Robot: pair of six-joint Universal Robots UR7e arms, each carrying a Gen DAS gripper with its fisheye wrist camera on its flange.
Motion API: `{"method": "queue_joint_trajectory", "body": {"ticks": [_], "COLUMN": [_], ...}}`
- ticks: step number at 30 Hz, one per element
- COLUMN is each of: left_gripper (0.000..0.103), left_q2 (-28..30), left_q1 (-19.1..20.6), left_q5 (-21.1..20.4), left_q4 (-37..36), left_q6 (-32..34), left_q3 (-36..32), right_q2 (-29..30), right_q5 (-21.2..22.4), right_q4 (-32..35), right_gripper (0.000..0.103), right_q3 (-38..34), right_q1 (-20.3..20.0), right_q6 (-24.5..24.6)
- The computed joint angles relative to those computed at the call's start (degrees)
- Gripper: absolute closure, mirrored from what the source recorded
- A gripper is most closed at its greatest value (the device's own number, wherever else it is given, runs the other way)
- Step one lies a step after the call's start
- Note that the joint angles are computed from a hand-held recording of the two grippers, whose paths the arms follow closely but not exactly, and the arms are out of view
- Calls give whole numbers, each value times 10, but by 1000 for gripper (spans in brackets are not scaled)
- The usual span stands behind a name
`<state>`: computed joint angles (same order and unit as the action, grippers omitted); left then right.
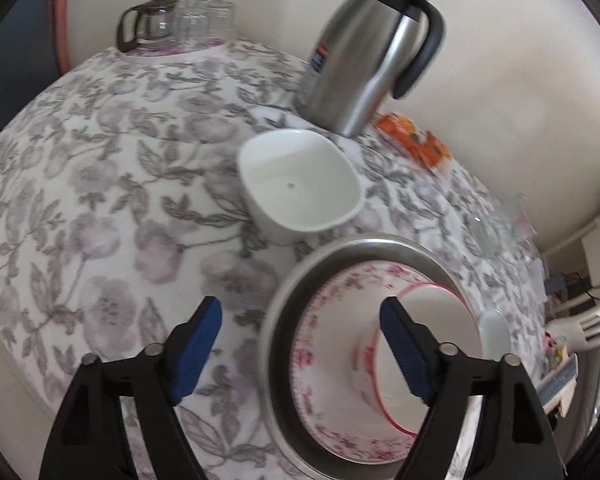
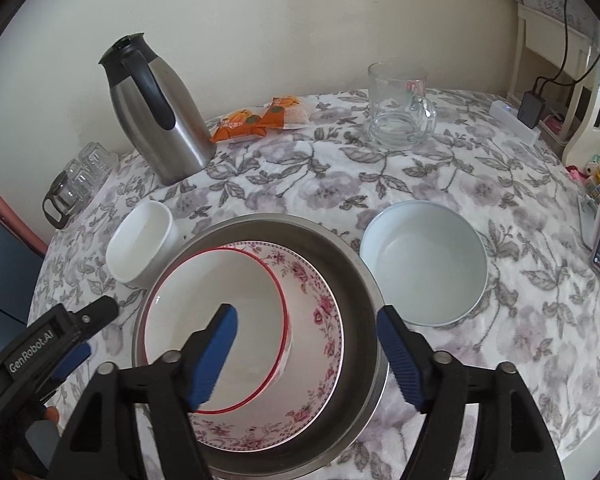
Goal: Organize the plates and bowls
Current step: 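Open both tools and release the red-rimmed bowl rim, then move both tools away from the basin toward the white square bowl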
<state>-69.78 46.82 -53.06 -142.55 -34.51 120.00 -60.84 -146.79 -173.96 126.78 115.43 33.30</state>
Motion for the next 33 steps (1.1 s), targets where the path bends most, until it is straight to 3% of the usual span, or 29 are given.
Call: {"method": "queue_joint_trajectory", "body": {"ticks": [6,8,9,13,23,33], "left_gripper": [17,14,8,5,5,5], "left_q2": [-3,-4,-3,-8,-19,-52], "left_q1": [9,7,5,-1,11,38], "left_q5": [6,23,32,73,90,118], "left_q4": [6,7,5,-9,0,7], "left_q6": [-10,-15,-16,-21,-25,-23], "left_q3": [-2,0,2,10,7,5], "right_q2": [2,4,7,15,27,81], "right_q5": [-7,-10,-13,-21,-19,-2], "right_q4": [2,-3,-10,-34,-24,-24], "right_gripper": [18,2,0,0,0,0], "right_q3": [1,1,1,1,-10,-57], "right_q1": [-3,-2,-1,3,7,28], "right_q6": [4,2,-2,-13,-10,-46]}}
